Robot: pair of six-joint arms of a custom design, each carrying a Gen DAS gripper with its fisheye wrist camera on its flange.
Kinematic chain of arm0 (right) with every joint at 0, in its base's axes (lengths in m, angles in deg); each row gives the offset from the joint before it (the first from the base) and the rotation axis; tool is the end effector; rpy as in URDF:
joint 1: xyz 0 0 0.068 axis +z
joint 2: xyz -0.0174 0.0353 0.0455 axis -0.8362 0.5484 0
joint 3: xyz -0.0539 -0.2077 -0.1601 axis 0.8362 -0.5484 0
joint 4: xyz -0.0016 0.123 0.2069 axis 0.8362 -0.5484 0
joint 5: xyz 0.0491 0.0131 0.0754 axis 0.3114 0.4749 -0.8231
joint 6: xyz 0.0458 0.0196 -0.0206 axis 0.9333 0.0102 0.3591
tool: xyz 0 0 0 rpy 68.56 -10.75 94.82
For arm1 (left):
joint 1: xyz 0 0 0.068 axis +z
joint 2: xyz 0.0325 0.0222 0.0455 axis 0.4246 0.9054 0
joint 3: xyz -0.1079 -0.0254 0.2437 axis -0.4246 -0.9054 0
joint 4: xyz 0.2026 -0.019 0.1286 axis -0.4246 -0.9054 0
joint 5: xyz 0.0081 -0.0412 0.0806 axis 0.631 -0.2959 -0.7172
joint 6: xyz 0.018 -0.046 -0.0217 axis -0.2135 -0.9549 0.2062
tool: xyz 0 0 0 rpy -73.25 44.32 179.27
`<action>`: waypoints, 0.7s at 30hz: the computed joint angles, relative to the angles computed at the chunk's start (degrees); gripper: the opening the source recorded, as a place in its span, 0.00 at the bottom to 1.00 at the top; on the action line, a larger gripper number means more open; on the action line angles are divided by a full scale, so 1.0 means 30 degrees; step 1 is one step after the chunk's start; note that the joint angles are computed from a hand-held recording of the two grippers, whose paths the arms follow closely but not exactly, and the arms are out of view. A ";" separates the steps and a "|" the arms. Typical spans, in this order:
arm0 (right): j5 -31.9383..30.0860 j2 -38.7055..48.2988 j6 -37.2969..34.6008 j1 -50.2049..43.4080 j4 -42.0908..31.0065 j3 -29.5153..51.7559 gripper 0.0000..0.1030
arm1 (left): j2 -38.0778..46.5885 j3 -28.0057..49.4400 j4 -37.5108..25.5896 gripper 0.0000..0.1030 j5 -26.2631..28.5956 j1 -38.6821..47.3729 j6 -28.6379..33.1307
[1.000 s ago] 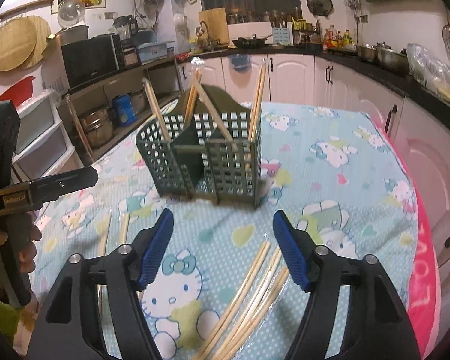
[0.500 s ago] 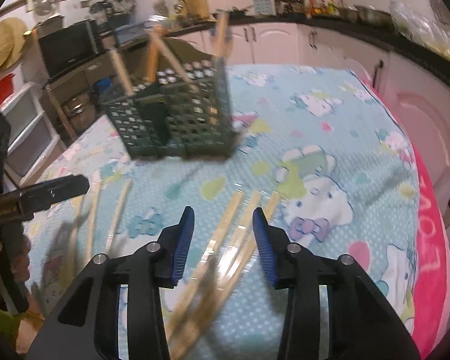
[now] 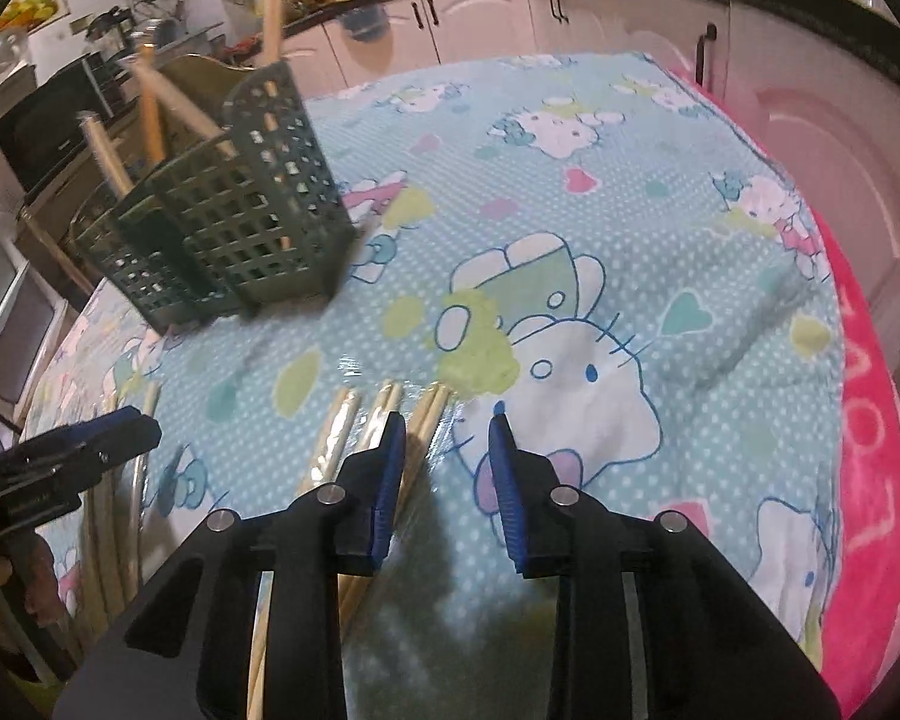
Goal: Organize utensils
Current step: 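Close the left tool on a wrapped chopstick while the right tool grasps another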
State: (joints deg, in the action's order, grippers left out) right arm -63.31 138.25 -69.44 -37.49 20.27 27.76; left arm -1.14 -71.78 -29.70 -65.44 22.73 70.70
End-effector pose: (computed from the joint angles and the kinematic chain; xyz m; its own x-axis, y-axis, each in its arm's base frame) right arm 0.2661 0.1011 0.1106 -0.8075 -0.2106 -0.5510 -0.3826 0.8979 0.2176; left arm 0.1736 -0.0117 0.1266 -0.8274 -0.2491 -0.5033 -0.1292 0.9566 -0.2610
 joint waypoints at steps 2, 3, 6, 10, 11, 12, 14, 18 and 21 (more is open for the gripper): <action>-0.0267 0.0467 0.0090 -0.0129 -0.0175 0.0436 0.27 | 0.0476 0.0059 0.0344 0.42 -0.0024 0.0099 0.0033; -0.0360 0.0670 0.0104 -0.0167 -0.0187 0.0601 0.27 | 0.0651 0.0118 0.0422 0.42 0.0028 0.0214 0.0105; -0.0498 0.1095 0.0174 -0.0132 -0.0254 0.1051 0.26 | 0.1126 0.0303 0.0697 0.40 -0.0053 0.0290 0.0154; -0.0205 0.1536 0.0216 0.0277 -0.0280 0.1429 0.25 | 0.1873 0.0681 0.0968 0.36 -0.0293 0.0306 0.0126; 0.0019 0.1637 0.0194 0.0417 -0.0209 0.1484 0.23 | 0.2025 0.0746 0.1057 0.36 -0.0273 0.0385 0.0119; 0.0166 0.1705 0.0201 0.0510 -0.0071 0.1483 0.22 | 0.2169 0.0825 0.1125 0.34 -0.0246 0.0457 0.0126; 0.0009 0.1761 0.0185 0.0444 -0.0042 0.1536 0.17 | 0.2497 0.0968 0.1319 0.32 -0.0187 0.0597 0.0138; -0.0595 0.1636 -0.0034 0.0083 0.0028 0.1446 0.11 | 0.3074 0.1273 0.1637 0.26 -0.0150 0.0769 -0.0027; -0.1151 0.1344 -0.0094 -0.0368 0.0143 0.1169 0.08 | 0.3344 0.1386 0.1827 0.20 -0.0247 0.0863 -0.0080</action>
State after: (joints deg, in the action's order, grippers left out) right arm -66.77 142.28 -69.73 -38.59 20.70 31.27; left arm 8.89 -67.62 -24.22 -66.18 25.32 70.46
